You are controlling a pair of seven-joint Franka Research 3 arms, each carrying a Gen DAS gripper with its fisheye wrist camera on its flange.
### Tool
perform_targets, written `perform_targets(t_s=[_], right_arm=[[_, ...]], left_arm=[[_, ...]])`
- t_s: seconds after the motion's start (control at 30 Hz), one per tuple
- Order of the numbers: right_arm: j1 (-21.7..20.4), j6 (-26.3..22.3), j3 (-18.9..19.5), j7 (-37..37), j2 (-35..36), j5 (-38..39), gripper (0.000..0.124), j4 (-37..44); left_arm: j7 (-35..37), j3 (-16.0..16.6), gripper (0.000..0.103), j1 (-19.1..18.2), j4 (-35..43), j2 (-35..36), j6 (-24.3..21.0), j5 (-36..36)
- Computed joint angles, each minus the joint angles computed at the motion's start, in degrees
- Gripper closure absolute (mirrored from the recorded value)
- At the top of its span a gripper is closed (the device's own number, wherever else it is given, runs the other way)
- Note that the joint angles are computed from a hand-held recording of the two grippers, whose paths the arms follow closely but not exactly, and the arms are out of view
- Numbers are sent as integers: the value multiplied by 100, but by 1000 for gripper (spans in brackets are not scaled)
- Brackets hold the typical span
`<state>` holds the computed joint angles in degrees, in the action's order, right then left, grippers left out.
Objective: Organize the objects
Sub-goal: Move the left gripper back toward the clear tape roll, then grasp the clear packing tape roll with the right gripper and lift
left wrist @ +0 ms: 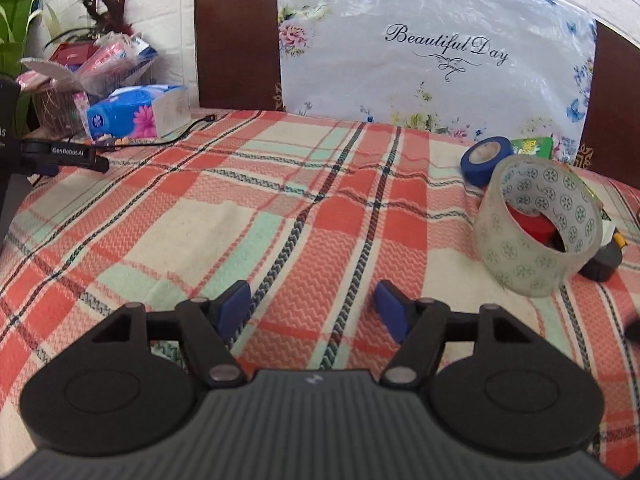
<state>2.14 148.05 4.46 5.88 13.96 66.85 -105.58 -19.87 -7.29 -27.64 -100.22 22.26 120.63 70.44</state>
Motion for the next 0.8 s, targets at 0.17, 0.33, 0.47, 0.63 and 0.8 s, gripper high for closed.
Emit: perform_targets(t_s=[0.17,0.33,0.47,0.63,0.8], right_arm=[[255,346,183,453,497,-104,75,762],[620,664,27,1988,1034,-1606,107,1313],[160,70,206,2243,796,-1634,112,1202],[-273,-623,-55,2063,130,-1668,112,579],[-582,-763,-459,1489,-437,-1652,110,-68]], left_arm=[[-196,31,33,-6,-45,-10,92,133],[-332,29,33,20,-113,-42,155,197],[-463,18,33,53,-200,-96,225,267],[-555,-1,33,123,-320,-186,397,344],[-511,-111,33,227,-429,-389,1119,315]])
